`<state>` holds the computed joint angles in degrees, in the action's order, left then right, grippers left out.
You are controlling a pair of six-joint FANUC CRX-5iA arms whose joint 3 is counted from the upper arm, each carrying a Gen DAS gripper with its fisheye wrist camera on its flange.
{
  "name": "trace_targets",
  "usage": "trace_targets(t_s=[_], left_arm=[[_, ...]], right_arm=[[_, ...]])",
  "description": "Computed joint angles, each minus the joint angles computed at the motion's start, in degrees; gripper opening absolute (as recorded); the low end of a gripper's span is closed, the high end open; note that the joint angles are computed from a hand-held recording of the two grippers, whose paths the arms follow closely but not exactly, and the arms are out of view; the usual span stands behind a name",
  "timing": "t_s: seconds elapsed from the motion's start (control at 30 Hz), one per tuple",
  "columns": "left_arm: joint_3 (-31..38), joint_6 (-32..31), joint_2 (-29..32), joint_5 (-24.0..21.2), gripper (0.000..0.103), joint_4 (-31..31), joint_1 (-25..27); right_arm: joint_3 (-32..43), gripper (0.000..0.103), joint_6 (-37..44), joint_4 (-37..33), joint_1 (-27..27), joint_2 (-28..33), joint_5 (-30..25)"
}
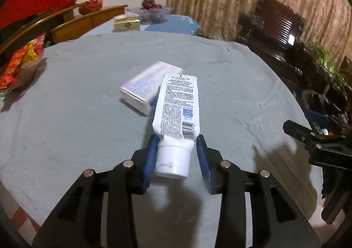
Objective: Collect trash
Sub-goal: 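Grasp the white medicine box with the right tool while the left tool holds the tube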
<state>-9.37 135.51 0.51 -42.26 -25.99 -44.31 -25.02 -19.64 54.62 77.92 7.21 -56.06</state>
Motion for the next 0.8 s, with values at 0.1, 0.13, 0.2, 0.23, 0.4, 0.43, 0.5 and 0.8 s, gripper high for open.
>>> trace_targets(t_s=[0.1, 0.13, 0.2, 0.23, 0.4, 0.43, 0.5, 0.8], left_arm=[[-0.4, 2.1, -1.1, -1.1, 0.035, -1.8, 1.0], [-0.6, 2.8, -1.3, -1.5, 0.035, -2.1, 1.6], [-0.8, 3.6, -1.7, -2.1, 0.035, -2.6, 2.9], [-0.8, 3.9, -1.8, -2.4, 0.035, -3.1, 3.6], [-1.7, 2.3, -1.9, -2.6, 0.035, -2.4, 7.9], [-2.0, 1.8, -2.0, -2.4, 0.035, -2.1, 8.9], [-2.9, 0.7, -2.4, -1.8, 0.035, -1.2, 10.6], [-5.2, -3.8, -2.6, 0.7, 0.035, 1.9, 15.8]], right_arm=[[2.1, 0.097, 1.7, 1.3, -1.6, 2.0, 2.1], [3.1, 0.097, 2.5, 1.6, -2.3, 2.9, 2.9], [5.3, 0.097, 3.8, 2.4, -3.5, 4.8, 4.5], [6.2, 0.097, 4.3, 2.5, -3.9, 5.5, 5.1], [13.4, 0.097, 8.8, 2.3, -6.0, 11.1, 8.4], [14.8, 0.097, 9.7, 2.2, -6.2, 12.3, 8.9], [17.4, 0.097, 11.3, 1.6, -6.5, 14.4, 9.8], [32.7, 0.097, 22.0, -7.0, -6.5, 25.0, 8.1]])
